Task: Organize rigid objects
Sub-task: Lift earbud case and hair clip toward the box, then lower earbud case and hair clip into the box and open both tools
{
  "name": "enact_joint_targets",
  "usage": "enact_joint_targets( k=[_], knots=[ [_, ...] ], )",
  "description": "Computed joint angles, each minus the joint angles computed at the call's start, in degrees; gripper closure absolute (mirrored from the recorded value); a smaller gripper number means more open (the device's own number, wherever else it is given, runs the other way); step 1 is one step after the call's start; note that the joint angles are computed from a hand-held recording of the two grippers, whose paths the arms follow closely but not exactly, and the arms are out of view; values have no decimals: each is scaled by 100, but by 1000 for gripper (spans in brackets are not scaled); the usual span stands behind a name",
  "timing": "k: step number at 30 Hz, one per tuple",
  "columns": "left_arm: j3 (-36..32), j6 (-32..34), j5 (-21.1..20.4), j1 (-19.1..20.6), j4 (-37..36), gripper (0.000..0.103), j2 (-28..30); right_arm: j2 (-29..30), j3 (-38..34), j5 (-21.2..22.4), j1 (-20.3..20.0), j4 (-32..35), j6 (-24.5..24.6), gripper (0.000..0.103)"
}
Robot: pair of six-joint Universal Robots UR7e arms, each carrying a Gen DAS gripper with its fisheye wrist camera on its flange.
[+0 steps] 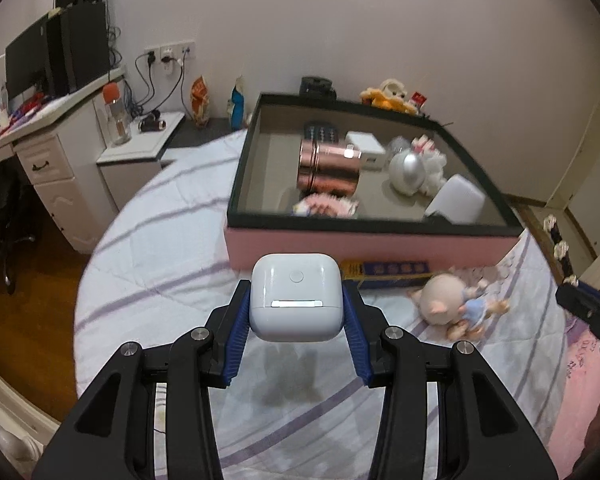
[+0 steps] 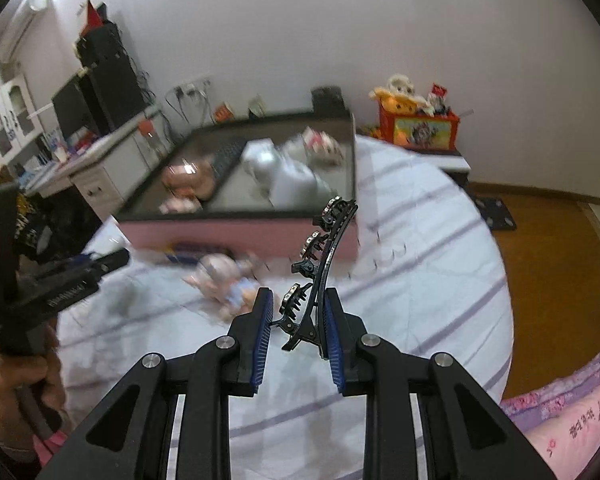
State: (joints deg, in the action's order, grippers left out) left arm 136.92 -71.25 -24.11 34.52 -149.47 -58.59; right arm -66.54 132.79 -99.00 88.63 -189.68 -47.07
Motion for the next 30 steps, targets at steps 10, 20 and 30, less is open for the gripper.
enact_joint_targets(
  k=[10,20,30],
  knots=[
    [-415,1144,394,98,-292,59,-337,187,-722,392,640,748,47,78],
    [-1495,3645,249,1050,-1807,59,101,1386,-1938,91,1060,1513,135,77],
    [-2702,4622,-447,2111,-1685,59,652,2068,-2608,-206,1029,2088,205,77]
  ],
)
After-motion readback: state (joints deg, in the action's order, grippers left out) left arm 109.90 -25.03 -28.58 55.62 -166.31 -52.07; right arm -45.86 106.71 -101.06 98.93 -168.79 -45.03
